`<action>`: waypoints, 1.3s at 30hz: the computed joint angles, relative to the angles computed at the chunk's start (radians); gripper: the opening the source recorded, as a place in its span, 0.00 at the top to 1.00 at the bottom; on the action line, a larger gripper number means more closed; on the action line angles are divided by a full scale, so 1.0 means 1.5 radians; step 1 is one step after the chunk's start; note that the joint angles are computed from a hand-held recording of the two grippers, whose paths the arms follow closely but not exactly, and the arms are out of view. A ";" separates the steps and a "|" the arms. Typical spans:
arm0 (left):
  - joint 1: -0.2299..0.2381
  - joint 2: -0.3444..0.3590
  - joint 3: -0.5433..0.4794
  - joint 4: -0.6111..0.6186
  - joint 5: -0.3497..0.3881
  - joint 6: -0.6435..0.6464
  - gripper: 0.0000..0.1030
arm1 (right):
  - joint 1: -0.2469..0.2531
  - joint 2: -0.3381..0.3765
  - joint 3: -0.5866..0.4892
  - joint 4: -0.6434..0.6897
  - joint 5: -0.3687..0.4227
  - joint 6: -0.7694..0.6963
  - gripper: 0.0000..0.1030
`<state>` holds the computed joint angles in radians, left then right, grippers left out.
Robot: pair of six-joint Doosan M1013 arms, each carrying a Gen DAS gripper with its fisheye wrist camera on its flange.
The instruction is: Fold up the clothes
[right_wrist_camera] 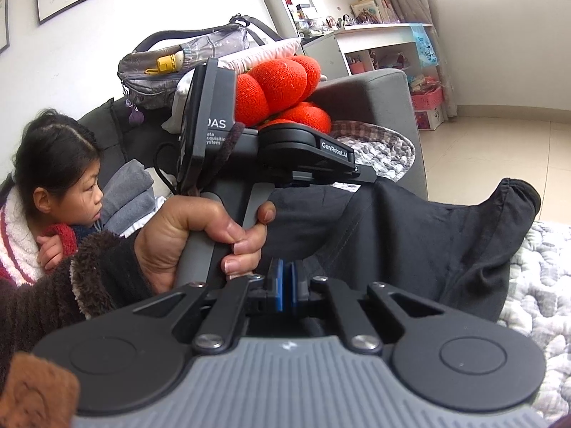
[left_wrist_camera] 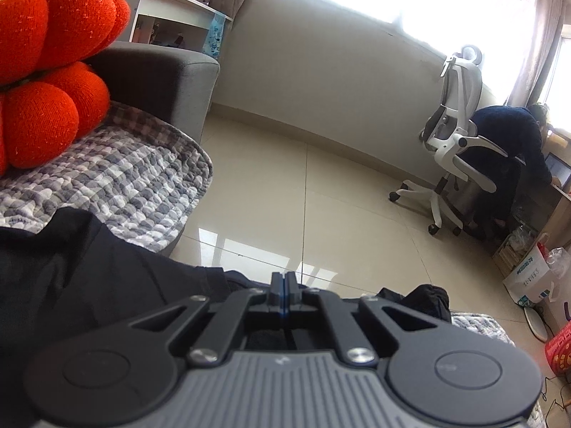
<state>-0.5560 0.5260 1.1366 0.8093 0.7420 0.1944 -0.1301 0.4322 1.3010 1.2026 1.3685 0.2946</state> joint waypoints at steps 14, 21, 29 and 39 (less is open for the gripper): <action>-0.004 0.023 -0.016 0.005 0.041 0.010 0.98 | 0.012 -0.009 -0.001 -0.058 -0.015 0.047 0.81; -0.015 -0.014 0.026 -0.022 0.027 0.018 0.79 | -0.012 -0.052 0.043 -0.050 -0.024 0.044 0.62; -0.035 -0.054 0.068 -0.067 0.038 0.032 0.79 | -0.035 -0.093 0.084 -0.076 -0.056 0.073 0.62; -0.057 -0.079 0.084 -0.153 0.042 0.096 0.79 | -0.065 -0.136 0.137 -0.104 -0.081 0.085 0.62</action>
